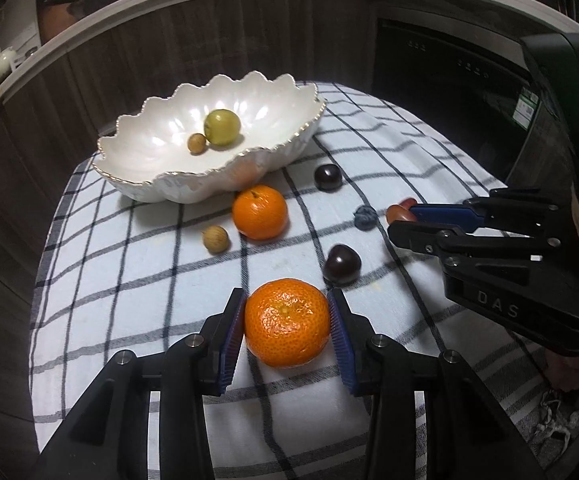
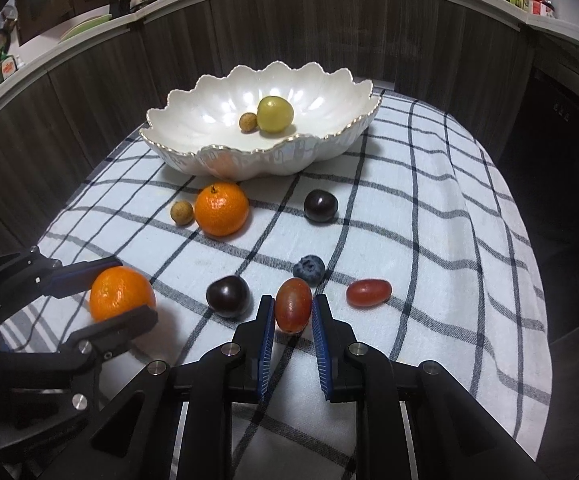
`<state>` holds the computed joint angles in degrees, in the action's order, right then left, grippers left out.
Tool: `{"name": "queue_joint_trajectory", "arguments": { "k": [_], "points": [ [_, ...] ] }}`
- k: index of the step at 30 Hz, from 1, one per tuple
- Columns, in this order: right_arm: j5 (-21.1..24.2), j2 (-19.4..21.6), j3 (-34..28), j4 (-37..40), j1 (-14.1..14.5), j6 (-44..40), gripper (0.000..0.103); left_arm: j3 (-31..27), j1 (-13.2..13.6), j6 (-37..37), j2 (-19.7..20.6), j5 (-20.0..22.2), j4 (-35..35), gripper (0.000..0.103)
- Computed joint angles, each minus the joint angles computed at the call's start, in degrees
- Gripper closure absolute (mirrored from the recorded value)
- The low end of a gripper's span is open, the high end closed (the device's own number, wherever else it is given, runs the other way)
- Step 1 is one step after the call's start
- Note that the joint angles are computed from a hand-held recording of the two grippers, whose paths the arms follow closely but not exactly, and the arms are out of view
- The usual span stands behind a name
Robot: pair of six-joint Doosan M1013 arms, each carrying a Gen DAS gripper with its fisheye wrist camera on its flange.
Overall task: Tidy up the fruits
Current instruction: 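Grasp the mandarin with left gripper while right grasps the red date, then carry the mandarin and red date over the white bowl with both grippers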
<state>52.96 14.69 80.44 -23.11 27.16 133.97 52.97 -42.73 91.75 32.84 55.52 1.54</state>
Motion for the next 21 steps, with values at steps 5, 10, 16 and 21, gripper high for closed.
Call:
{"name": "queue_joint_trajectory", "arguments": {
  "k": [5, 10, 16, 21],
  "points": [
    [0.5, 0.2, -1.2, -1.1, 0.3, 0.7, 0.083, -0.8, 0.4, -1.9, 0.0, -0.2, 0.5, 0.063],
    [0.9, 0.5, -2.5, -1.9, 0.6, 1.3, 0.083, -1.5, 0.8, -3.8, 0.0, -0.6, 1.3, 0.063],
    [0.8, 0.9, -4.1, -2.4, 0.8, 1.6, 0.083, -2.6, 1.3, -6.1, 0.1, -0.9, 2.6, 0.063],
    [1.0, 1.4, -5.6, -3.0, 1.2, 1.6, 0.083, -4.0, 1.7, -7.6, 0.6, -0.6, 3.5, 0.063]
  ]
}}
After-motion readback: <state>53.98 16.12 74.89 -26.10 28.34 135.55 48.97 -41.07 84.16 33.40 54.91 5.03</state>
